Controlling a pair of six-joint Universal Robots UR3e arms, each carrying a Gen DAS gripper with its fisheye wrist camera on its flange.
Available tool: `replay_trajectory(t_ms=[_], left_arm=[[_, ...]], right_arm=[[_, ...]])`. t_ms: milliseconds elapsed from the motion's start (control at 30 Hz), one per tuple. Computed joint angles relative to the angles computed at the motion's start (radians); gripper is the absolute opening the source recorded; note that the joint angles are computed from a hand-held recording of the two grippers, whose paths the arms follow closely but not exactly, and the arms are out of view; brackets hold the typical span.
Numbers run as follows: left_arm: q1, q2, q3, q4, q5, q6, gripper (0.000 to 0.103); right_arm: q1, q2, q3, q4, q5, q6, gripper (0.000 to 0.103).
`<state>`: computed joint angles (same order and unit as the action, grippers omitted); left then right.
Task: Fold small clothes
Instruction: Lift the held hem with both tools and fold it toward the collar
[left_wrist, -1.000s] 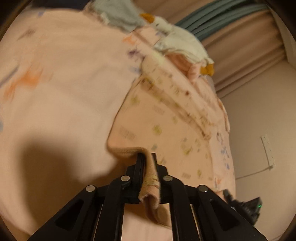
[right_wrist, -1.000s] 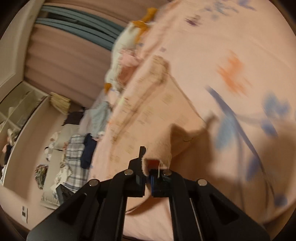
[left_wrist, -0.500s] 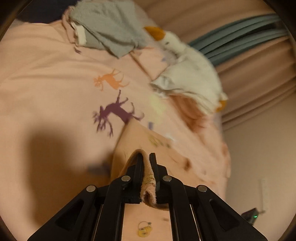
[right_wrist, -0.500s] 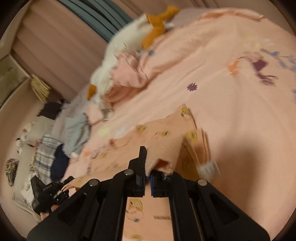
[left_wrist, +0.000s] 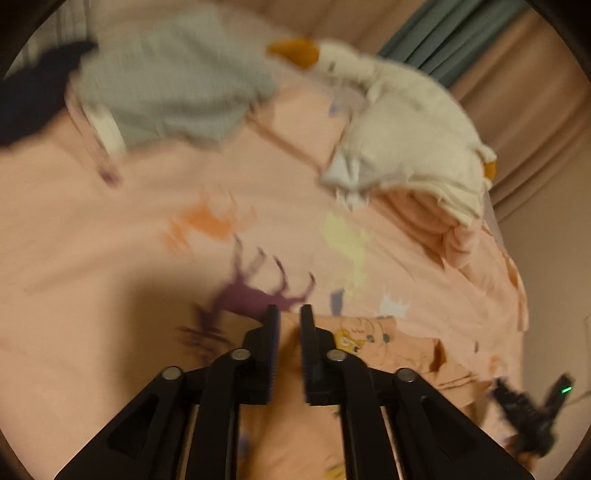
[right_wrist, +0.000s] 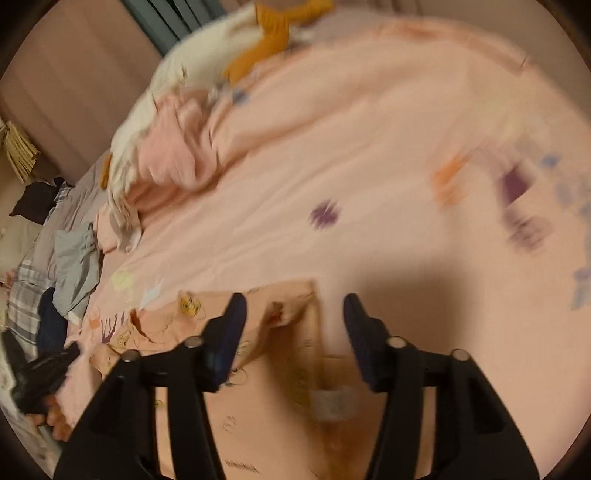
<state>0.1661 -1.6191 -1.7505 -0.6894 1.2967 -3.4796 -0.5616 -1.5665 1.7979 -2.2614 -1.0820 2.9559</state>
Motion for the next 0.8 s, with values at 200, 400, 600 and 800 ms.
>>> replay_trajectory(t_ms=[200, 400, 600, 800], left_arm=[[-0.126, 0.057, -0.010, -0.153, -0.033, 0.148, 0.028], [-0.296, -0.261, 0.181, -0.078, 0.005, 0.010, 0.028], [-0.256, -0.425, 0.392, -0.006, 0.146, -0.199, 0.028], [-0.091, -0.017, -0.020, 0.116, 0.042, -0.116, 0.038]], right_arm=[[-0.028, -0.186, 0.069, 0.238, 0.042, -0.186, 0.008], [0.226, 0.025, 0.105, 0.025, -0.069, -0.072, 0.007], [0.308, 0.339, -0.201, -0.191, -0.204, 0.144, 0.011], [-0.026, -0.006, 0.021, 0.117, 0.107, -0.039, 0.035]])
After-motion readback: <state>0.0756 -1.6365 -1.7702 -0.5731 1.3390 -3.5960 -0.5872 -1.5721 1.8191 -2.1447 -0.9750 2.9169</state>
